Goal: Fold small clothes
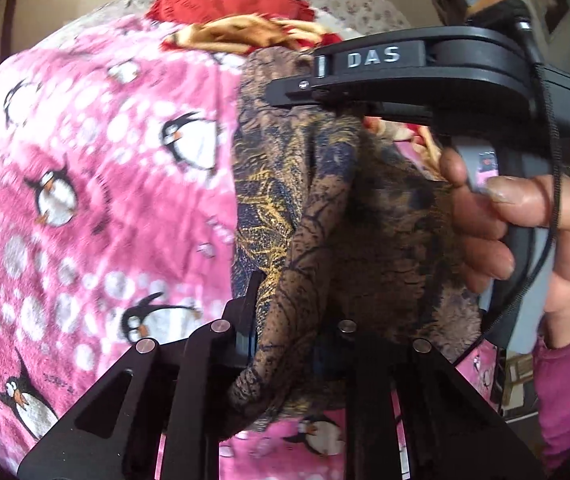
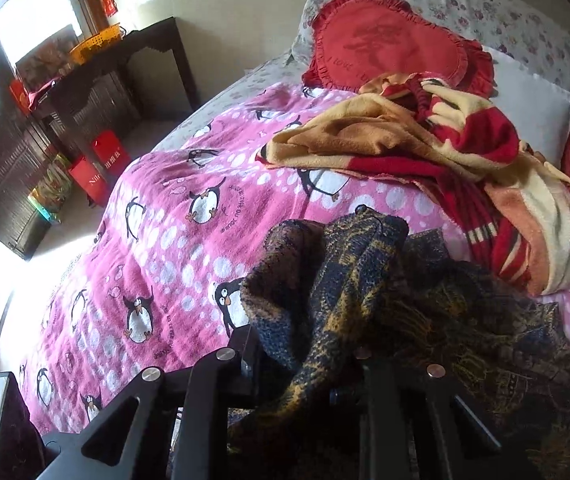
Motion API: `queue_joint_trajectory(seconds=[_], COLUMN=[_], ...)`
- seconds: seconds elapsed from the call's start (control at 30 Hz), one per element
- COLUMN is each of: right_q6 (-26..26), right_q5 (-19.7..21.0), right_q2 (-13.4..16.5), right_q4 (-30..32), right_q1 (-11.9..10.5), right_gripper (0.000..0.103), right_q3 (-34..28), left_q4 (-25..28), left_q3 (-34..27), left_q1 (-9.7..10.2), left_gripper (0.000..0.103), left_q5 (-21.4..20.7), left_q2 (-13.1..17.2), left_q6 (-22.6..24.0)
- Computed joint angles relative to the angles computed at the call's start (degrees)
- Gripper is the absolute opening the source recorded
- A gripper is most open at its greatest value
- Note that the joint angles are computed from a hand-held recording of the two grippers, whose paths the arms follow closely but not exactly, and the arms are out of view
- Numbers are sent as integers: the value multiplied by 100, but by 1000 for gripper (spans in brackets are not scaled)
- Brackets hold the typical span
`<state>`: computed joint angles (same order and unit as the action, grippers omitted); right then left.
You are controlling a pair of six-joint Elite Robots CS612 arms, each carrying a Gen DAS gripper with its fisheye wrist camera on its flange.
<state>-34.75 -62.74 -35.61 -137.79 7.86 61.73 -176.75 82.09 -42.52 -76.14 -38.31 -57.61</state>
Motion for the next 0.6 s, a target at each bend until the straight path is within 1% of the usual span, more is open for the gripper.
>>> queue_joint_trajectory(seconds=[0.17,0.3,0.4,0.5,0.6], right_q6=[98,191,283,350,450], right_q5=[120,84,38,-3,-129], right_q2=[-136,-204,-220,-214,-161], right_q4=[-278,-489,-583,-658,-711], right_q1=[-196,-399,-594,-800,-977], right_gripper=[19,19,19,19,19], right_q3=[111,147,135,121,61], left_q4=[43,313,663,1041,1515], left_q3=[-402,-917,-1485,-2078,-2873], left_q1=[-56,-97,-144,-192,-216], left_gripper=[17,17,17,17,17], left_q5=[-206,-417,-573,-707,-909], left_q2=[51,208,434,695,1082], left_q6=[511,1002,1344,1588,1769])
